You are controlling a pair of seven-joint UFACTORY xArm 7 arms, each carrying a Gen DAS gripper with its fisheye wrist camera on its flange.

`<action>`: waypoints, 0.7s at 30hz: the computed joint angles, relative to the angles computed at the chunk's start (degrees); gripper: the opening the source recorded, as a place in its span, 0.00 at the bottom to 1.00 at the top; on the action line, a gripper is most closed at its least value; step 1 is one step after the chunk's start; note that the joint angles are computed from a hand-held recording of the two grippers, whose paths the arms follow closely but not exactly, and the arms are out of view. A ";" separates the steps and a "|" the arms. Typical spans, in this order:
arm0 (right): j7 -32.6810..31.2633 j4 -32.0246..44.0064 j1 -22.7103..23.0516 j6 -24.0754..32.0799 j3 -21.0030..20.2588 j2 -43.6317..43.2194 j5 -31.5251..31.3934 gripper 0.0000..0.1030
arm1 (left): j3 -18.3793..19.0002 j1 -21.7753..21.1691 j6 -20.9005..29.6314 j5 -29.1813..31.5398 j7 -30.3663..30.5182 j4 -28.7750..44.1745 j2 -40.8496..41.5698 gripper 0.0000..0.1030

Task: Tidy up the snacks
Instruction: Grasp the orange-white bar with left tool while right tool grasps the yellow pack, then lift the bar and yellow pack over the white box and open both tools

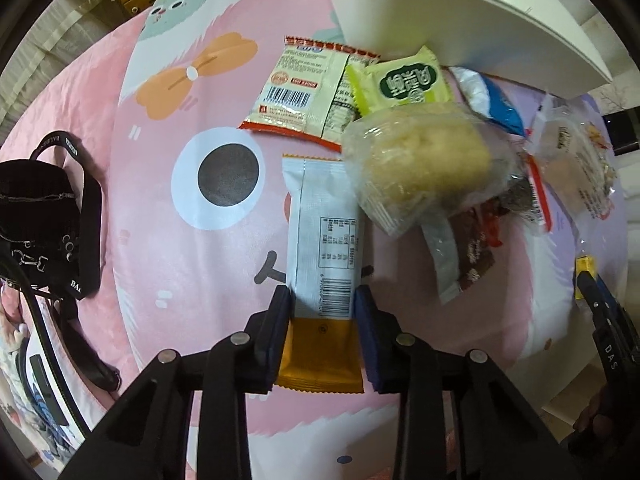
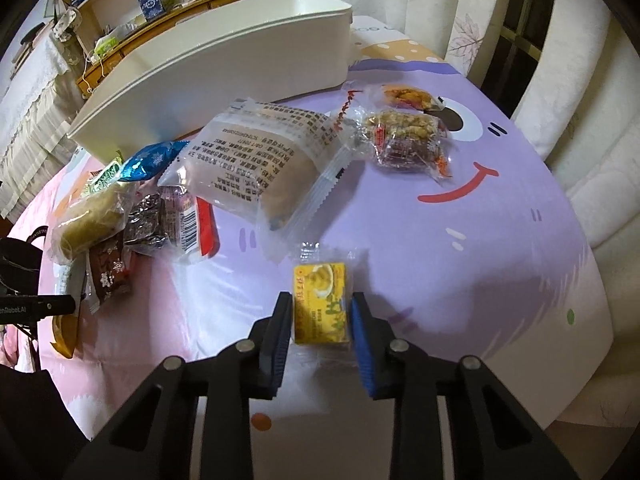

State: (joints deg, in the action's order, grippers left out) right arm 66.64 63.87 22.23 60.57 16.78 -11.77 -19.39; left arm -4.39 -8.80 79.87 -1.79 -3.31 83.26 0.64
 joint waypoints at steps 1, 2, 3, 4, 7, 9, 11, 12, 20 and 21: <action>0.29 -0.05 0.10 0.27 0.19 -0.26 -0.18 0.26 | -0.01 -0.01 -0.25 -0.21 0.02 -0.29 -0.53 0.30; 0.52 -0.18 0.21 0.45 0.39 -0.61 -0.35 0.26 | 0.03 0.03 -0.50 -0.37 0.11 -0.70 -1.15 0.30; 0.77 -0.32 0.31 0.57 0.60 -1.00 -0.55 0.26 | 0.03 0.04 -0.66 -0.43 0.12 -1.03 -1.68 0.30; 1.07 -0.37 0.40 0.74 0.84 -1.27 -0.70 0.26 | 0.07 0.10 -0.88 -0.62 0.18 -1.42 -2.28 0.30; 1.98 -0.52 0.49 1.23 1.50 -2.27 -1.48 0.26 | 0.14 0.25 -1.63 -1.32 -0.10 -2.67 -4.37 0.29; 2.27 -0.53 0.56 1.64 1.96 -2.92 -2.04 0.26 | 0.33 0.48 -1.99 -1.90 -0.20 -3.37 -5.76 0.29; 2.53 -0.34 0.65 2.23 2.54 -3.51 -2.78 0.26 | 0.39 0.69 -1.71 -1.70 -0.48 -3.70 -6.74 0.29; 2.59 -0.30 0.68 2.50 2.77 -3.79 -3.02 0.26 | 0.45 0.79 -1.65 -1.80 -0.66 -3.95 -7.38 0.29; 1.02 0.86 0.69 3.90 4.10 -5.51 -4.77 0.26 | 1.31 1.94 -0.20 -3.50 -1.45 -2.98 -10.82 0.29; 0.68 1.12 0.70 3.94 4.26 -5.60 -4.94 0.26 | 1.43 2.09 0.05 -3.80 -1.51 -2.46 -10.96 0.29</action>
